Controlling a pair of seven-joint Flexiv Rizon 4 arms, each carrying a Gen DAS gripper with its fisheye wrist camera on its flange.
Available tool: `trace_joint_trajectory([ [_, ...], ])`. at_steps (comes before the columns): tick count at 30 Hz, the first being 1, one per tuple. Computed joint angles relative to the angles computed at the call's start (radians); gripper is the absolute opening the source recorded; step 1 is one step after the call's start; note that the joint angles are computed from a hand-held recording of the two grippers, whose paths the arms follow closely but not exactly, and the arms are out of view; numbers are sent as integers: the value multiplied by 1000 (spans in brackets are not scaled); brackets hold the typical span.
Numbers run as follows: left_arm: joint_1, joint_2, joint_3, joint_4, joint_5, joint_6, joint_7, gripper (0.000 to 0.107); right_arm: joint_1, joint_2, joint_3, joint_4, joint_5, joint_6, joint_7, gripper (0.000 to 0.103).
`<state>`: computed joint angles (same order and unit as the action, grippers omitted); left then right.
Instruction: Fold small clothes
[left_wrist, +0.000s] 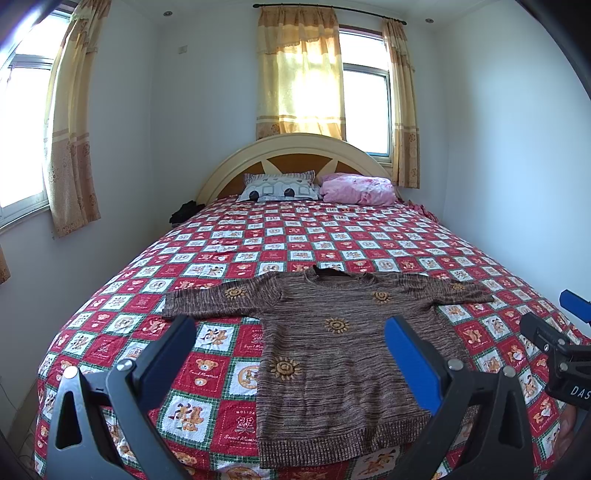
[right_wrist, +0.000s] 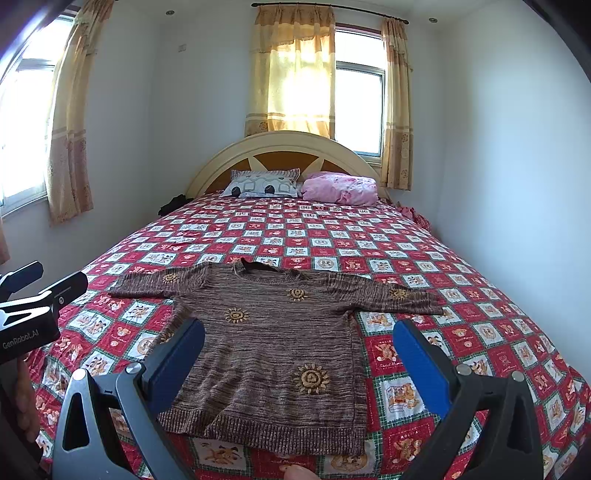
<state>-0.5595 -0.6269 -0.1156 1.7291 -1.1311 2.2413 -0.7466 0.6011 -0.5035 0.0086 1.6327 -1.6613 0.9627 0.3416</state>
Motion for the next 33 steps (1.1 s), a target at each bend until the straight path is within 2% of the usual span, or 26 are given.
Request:
trace_joint_trajectory([
  [16,1,1,1,6,9,1,-10,103,0,-3,1,-1,4,4,-5,102],
  [31,4,-37,-32,-59,-111,-3,109,103,-2,-31,-13,-16,47,33,-40,102],
  [33,3,-53,-41,-87,-147,0,151,103,-3,-35,-17,-19,51,36,-43,102],
])
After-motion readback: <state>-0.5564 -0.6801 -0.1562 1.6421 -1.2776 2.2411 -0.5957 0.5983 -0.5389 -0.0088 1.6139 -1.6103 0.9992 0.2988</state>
